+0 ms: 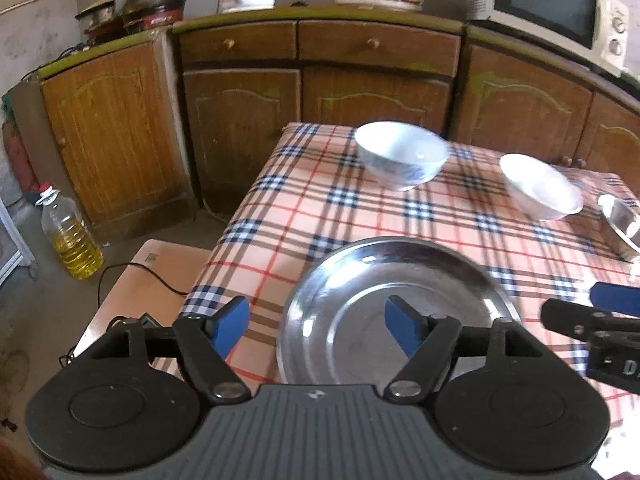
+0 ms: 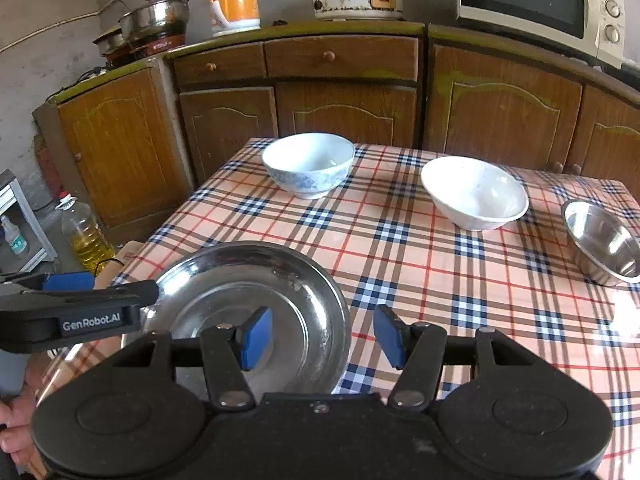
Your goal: Organize plates and bowls
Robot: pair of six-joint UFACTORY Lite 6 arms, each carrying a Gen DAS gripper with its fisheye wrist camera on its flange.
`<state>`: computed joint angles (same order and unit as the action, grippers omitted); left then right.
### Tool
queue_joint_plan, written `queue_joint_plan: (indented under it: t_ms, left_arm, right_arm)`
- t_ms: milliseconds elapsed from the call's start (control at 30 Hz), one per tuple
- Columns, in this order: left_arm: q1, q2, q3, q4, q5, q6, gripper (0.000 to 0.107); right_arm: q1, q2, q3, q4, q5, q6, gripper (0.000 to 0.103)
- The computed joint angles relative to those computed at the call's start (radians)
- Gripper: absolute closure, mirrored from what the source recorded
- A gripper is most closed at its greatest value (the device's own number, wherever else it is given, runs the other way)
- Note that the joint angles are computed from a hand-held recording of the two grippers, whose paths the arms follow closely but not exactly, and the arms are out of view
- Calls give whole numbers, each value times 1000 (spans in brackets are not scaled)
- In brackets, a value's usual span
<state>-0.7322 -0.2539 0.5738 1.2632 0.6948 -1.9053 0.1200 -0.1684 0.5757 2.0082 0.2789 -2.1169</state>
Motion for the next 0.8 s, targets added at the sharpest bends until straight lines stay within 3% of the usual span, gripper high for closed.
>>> queue_joint_plan:
  t_ms: [233, 433, 600, 800]
  left_arm:
    - [-203, -2, 74, -86, 160, 6, 26]
    - [-362, 27, 148, -131, 293, -11, 24]
    - [-463, 48, 187, -137, 378, -39, 22]
    - [-511, 108, 239, -147, 396, -67, 22]
  right_arm:
    - [-101, -197, -69, -410, 53, 374, 34]
    - [-268, -352, -111, -653, 195, 584, 32]
    - [-398, -459, -138, -748, 305, 644, 30]
    - [-559, -494, -148, -781, 436, 614, 29]
